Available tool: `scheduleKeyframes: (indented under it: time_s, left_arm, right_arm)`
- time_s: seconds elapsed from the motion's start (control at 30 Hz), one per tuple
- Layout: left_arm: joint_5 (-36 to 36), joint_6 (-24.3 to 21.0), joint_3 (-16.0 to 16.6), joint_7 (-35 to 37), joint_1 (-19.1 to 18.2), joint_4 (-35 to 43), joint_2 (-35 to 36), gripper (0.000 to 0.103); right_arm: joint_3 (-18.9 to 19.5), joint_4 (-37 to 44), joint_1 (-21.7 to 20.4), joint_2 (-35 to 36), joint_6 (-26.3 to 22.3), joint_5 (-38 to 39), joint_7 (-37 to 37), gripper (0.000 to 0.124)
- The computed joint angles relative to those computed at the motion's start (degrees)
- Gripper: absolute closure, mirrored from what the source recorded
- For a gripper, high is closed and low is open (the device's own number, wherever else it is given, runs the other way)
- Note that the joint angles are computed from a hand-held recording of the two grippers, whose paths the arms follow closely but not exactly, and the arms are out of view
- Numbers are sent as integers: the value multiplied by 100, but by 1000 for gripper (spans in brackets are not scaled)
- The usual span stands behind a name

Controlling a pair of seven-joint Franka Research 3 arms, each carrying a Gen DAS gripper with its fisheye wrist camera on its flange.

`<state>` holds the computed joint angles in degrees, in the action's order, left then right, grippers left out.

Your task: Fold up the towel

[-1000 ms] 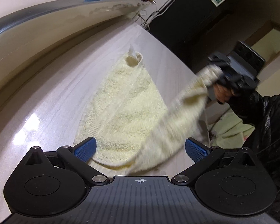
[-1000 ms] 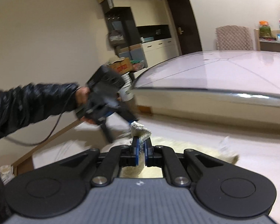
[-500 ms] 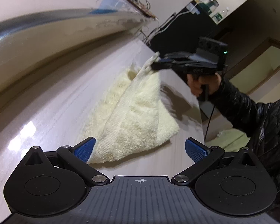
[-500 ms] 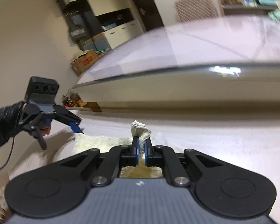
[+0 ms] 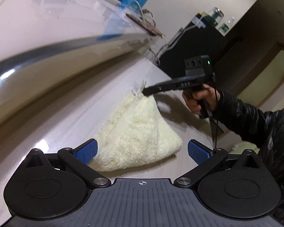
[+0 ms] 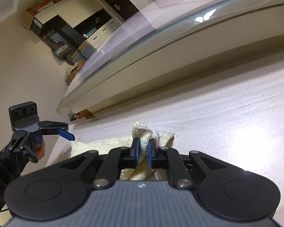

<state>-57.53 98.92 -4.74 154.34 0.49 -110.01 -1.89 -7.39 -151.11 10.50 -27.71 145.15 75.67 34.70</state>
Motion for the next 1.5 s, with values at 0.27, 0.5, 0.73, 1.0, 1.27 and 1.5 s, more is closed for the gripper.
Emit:
scheduleKeyframes:
  time_s: [0.27,0.5,0.73,1.0,1.27,1.5]
  left_arm:
    - [-40,1009,1,-21,-266,-883,-948,0]
    - [257,2347,-41,-353,-767,-2052,-2036,0]
    - [731,3198,-118,-945,-1170,-3159,-3063,0]
    - [814,3459,197,-1525,-1767,-4027,-3910,0]
    - [1072,3696,629,-1922,-2312,-4196,-4103,0]
    - [1232,3917,810,-2048,-2584,-4258,-4109,0]
  right_arm:
    - [-33,-417,-101,-711,443,210,155,68]
    - [-364,-680,-216,-1030,36,72,463,66]
    - [-366,-85,-290,-435,-350,-506,535,66]
    - [155,519,-287,238,33,-1620,790,87]
    - [235,465,29,126,204,-2467,877,106]
    - [257,261,259,-198,646,-2653,851,115]
